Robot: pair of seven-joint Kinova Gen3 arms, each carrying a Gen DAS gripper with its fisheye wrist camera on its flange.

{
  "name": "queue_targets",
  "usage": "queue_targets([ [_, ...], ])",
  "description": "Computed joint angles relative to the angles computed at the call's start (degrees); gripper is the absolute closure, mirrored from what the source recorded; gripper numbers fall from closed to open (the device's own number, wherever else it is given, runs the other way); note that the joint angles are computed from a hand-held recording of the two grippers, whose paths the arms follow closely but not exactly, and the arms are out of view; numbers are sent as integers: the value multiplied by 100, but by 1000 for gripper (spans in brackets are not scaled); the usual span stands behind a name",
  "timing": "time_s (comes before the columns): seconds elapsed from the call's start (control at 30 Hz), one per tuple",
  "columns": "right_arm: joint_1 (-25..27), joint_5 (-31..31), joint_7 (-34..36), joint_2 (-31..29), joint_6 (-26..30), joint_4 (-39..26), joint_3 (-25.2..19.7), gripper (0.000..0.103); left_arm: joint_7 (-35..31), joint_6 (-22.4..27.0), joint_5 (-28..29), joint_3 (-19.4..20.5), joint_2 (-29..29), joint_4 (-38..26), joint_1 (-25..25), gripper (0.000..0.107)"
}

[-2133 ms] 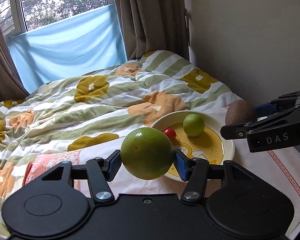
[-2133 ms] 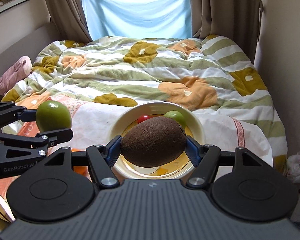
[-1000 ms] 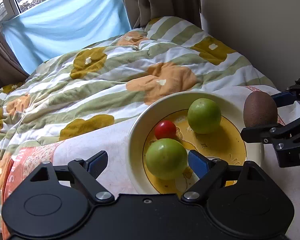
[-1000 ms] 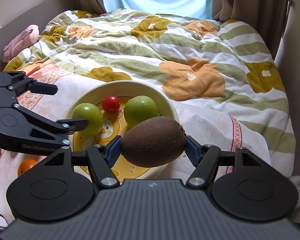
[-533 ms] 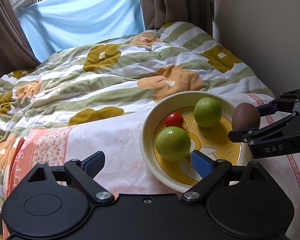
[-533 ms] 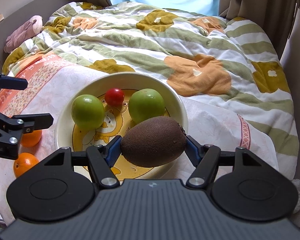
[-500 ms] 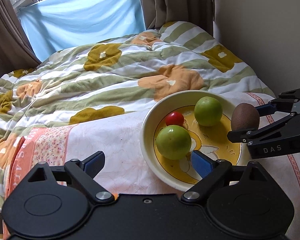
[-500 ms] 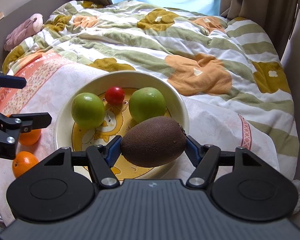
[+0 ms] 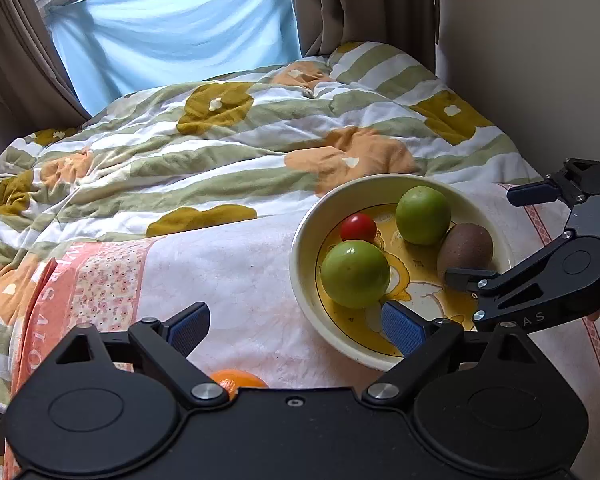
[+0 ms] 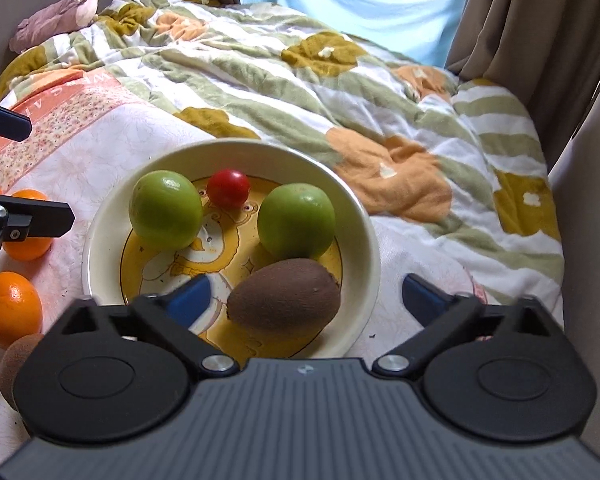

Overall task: Organize fruits
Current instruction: 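Lower apple and kiwi into the white bowl and open both grippers, then withdraw both grippers from the bowl toward the remaining oranges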

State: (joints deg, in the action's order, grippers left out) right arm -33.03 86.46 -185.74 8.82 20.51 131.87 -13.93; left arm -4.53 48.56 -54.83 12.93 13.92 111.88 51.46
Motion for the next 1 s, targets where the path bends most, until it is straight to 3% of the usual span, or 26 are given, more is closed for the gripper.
queue_targets([
  [0.1,0,140,-223,-66,24,66,-4,0,60,62,-20,20,-55,43,36,12],
  [0.3,-55,-149,-268,-279,192,125,-47,0,276,270,-102,141,-233,163,93,12],
  [0.57,-301,-801,-88,-778,607,249,-209,0,754,906,-327,457,-461,316,296,12],
  [0.8,-725,-1861,306,-1232,1675,159,-703,0,1337,1628,-408,844,-761,532,528,12],
  [1.0,-1051,-2718,165,-1530,2601,-112,-1288,0,1555,1771,-324,1250,-1297,941,530,12],
])
